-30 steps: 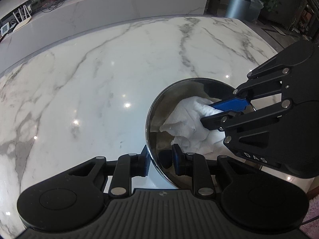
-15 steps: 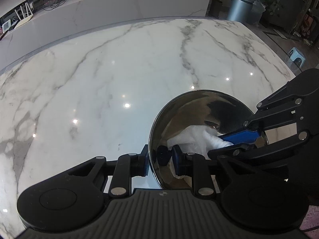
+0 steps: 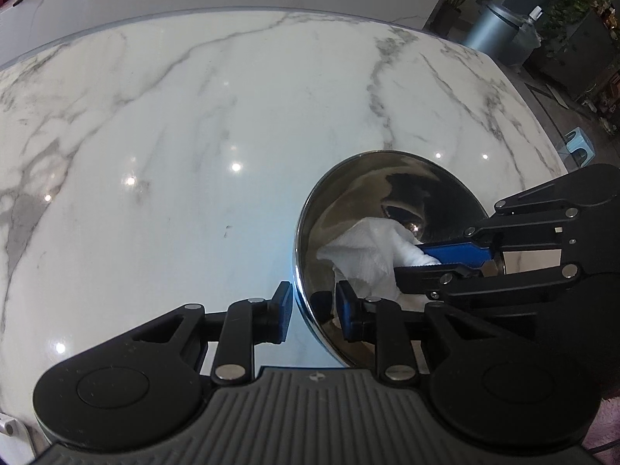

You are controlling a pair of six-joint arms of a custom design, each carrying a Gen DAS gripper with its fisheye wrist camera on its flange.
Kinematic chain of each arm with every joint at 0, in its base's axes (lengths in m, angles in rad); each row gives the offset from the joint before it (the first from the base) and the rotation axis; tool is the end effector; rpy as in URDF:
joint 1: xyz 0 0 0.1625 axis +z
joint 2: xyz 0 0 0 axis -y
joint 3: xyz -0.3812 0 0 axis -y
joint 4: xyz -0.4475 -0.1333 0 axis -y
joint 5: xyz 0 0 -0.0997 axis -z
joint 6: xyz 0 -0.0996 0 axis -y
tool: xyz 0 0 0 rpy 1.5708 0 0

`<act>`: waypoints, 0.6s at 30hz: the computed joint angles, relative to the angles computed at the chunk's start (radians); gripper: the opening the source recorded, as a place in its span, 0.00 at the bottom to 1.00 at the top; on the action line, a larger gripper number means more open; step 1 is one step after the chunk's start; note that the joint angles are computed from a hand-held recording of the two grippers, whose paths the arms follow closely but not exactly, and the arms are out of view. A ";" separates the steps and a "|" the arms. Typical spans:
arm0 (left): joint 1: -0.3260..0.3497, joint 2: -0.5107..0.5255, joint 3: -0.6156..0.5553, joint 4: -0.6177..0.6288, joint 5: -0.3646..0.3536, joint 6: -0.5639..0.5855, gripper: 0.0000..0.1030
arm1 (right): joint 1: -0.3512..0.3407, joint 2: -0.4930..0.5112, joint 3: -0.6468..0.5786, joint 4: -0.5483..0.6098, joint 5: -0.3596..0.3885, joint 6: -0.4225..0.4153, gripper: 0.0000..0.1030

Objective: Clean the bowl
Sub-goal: 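Keep wiping the bowl bottom and wall with the right gripper while the left gripper holds the rim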

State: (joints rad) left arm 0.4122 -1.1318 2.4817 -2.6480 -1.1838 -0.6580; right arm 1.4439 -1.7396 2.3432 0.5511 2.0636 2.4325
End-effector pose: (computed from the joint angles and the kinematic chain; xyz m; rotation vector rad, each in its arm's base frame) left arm -0.2350 -0.2893 -0.0448 0.7352 2.5840 -0.1883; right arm 0.0540 -0.2576 0.1637 0.5950 -2.4519 0.2289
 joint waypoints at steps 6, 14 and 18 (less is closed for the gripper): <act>-0.002 0.003 -0.001 -0.005 0.000 0.040 0.20 | 0.033 0.003 0.005 -0.028 0.039 -0.021 0.10; -0.010 0.008 -0.004 -0.004 0.007 0.079 0.21 | 0.081 -0.031 0.012 -0.111 0.087 -0.068 0.11; -0.010 0.010 -0.006 -0.004 0.009 0.090 0.21 | 0.101 -0.047 0.004 -0.121 0.065 -0.080 0.11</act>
